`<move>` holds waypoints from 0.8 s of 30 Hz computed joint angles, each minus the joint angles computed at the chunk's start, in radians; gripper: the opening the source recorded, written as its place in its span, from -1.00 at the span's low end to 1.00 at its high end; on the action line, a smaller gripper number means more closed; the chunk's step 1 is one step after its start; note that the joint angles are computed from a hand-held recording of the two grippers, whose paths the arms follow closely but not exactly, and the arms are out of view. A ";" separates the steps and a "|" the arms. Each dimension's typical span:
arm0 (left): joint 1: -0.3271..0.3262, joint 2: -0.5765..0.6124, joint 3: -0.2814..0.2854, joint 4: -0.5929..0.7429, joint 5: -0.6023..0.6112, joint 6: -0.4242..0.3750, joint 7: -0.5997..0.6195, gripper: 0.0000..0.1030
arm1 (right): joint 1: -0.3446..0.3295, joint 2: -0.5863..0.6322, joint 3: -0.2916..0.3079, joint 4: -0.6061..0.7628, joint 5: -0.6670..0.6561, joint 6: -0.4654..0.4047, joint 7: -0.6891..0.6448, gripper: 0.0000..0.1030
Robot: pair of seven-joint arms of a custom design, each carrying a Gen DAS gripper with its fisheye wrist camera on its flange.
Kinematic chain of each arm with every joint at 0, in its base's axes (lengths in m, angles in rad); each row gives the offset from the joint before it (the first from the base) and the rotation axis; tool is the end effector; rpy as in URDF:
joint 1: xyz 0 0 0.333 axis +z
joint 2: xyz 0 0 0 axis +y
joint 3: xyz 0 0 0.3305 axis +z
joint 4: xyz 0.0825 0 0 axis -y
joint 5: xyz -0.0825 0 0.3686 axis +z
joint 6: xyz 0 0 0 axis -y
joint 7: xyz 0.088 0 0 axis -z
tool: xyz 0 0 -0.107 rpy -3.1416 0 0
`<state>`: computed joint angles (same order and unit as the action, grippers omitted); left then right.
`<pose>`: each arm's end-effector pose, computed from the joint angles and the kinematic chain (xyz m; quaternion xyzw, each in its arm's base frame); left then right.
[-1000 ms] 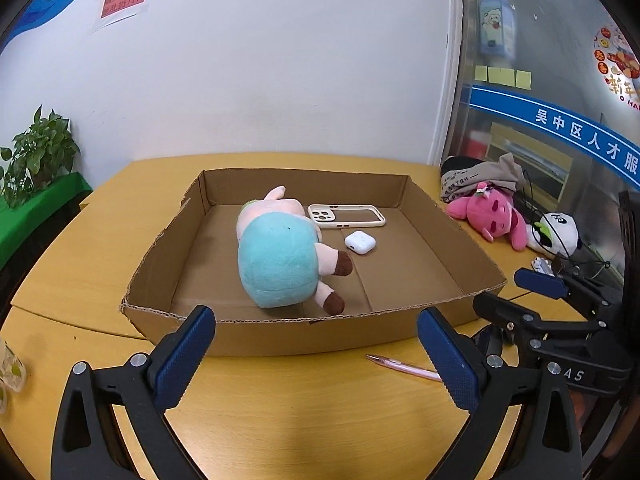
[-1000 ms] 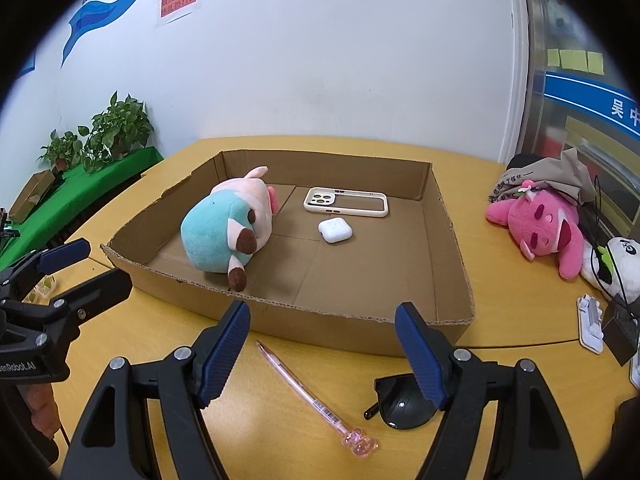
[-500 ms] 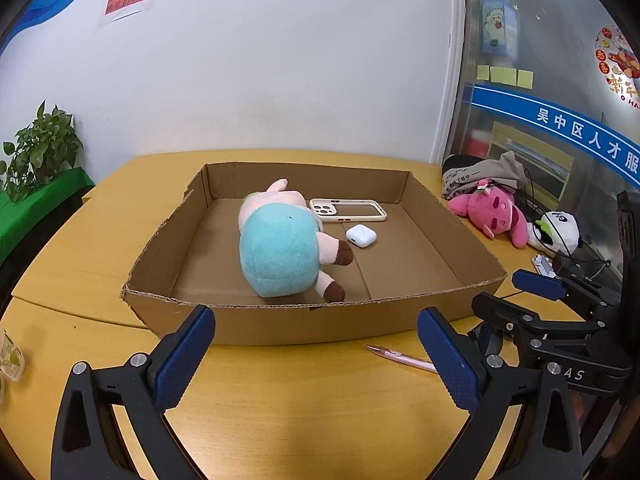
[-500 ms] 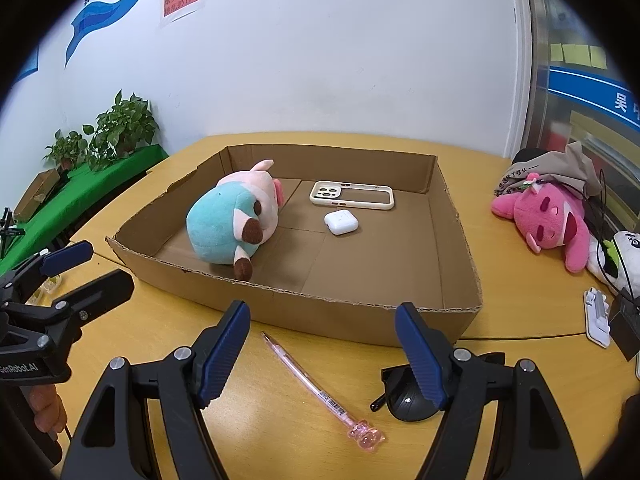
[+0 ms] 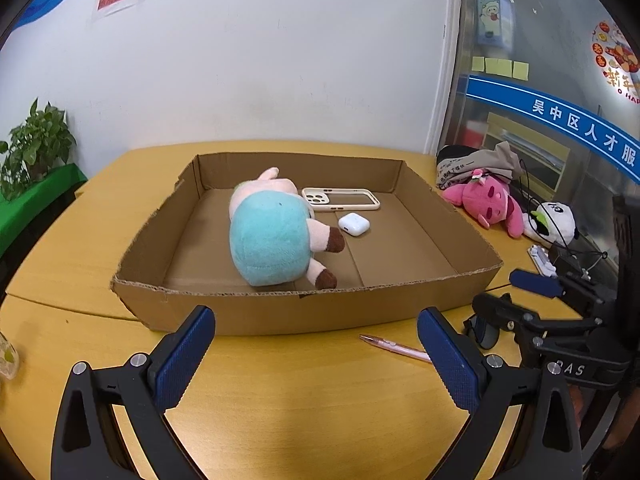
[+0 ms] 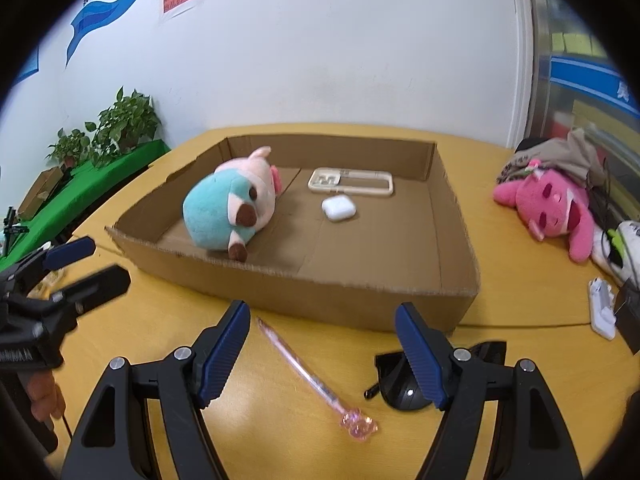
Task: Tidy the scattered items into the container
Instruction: 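Move the right tool to the pink pen and close on it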
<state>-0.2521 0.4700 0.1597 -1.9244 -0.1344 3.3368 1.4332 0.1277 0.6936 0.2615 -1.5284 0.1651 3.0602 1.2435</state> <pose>0.6687 -0.0630 0.3879 -0.6702 0.5845 -0.3524 0.2917 0.7208 0.2253 0.3796 -0.7615 0.4920 -0.2049 0.3688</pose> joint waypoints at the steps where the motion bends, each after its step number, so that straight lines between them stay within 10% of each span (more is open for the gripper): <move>1: 0.018 0.002 -0.020 0.004 0.005 -0.012 -0.001 0.99 | -0.034 0.002 0.038 -0.008 0.005 -0.015 -0.028 0.45; 9: 0.196 0.029 -0.213 0.030 0.064 -0.094 -0.026 0.99 | -0.147 0.019 0.151 -0.064 0.084 -0.140 -0.225 0.45; 19: 0.297 0.058 -0.330 0.047 0.091 -0.167 -0.025 0.99 | -0.052 0.077 0.042 0.063 0.148 -0.316 -0.291 0.40; 22: 0.323 0.070 -0.360 0.060 0.087 -0.186 -0.013 0.99 | -0.059 0.062 0.045 0.036 0.199 -0.336 -0.317 0.19; 24: 0.333 0.080 -0.374 0.072 0.080 -0.201 -0.007 0.99 | -0.064 0.037 0.055 0.006 0.233 -0.355 -0.345 -0.29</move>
